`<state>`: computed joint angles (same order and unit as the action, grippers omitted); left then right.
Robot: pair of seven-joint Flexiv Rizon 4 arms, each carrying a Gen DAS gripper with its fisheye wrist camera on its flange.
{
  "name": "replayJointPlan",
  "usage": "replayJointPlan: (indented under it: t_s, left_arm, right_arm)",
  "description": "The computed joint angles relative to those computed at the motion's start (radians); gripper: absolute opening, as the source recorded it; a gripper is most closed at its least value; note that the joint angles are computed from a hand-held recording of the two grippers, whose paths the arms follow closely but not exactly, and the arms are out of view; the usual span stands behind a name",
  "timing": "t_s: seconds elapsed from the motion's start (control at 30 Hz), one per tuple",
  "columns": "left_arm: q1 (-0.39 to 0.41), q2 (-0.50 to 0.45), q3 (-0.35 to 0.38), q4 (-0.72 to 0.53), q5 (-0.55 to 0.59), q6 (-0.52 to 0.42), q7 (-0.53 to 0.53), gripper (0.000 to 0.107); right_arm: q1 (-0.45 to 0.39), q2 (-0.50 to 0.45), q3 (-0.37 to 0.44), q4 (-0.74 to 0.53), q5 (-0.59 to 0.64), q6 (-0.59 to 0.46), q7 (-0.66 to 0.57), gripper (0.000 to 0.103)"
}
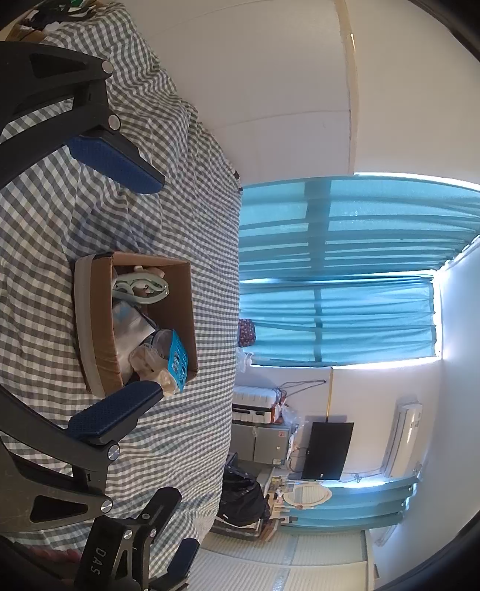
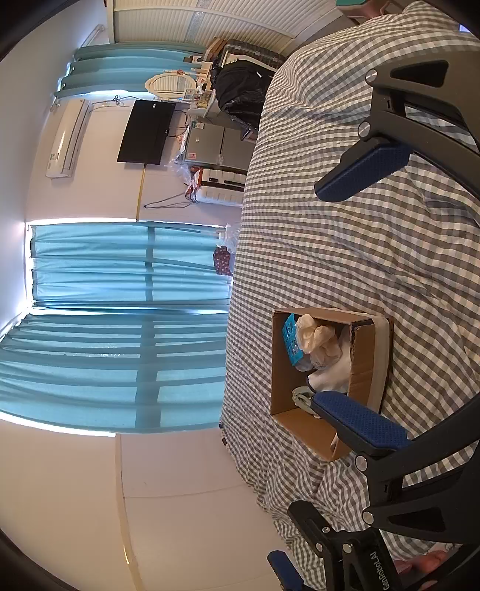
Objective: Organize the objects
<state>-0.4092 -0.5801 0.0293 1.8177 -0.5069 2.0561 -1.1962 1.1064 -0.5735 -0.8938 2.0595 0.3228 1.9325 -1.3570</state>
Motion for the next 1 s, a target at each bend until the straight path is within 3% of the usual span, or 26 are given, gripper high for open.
replayJointPlan:
  t_s: [1.0]
  left_arm:
    - [0.004, 0.006, 0.006, 0.011, 0.001, -0.008, -0.010, 0.103]
  right_arm:
    - [0.006, -0.011, -0.002, -0.005, -0.013, -0.009, 0.018, 0.103]
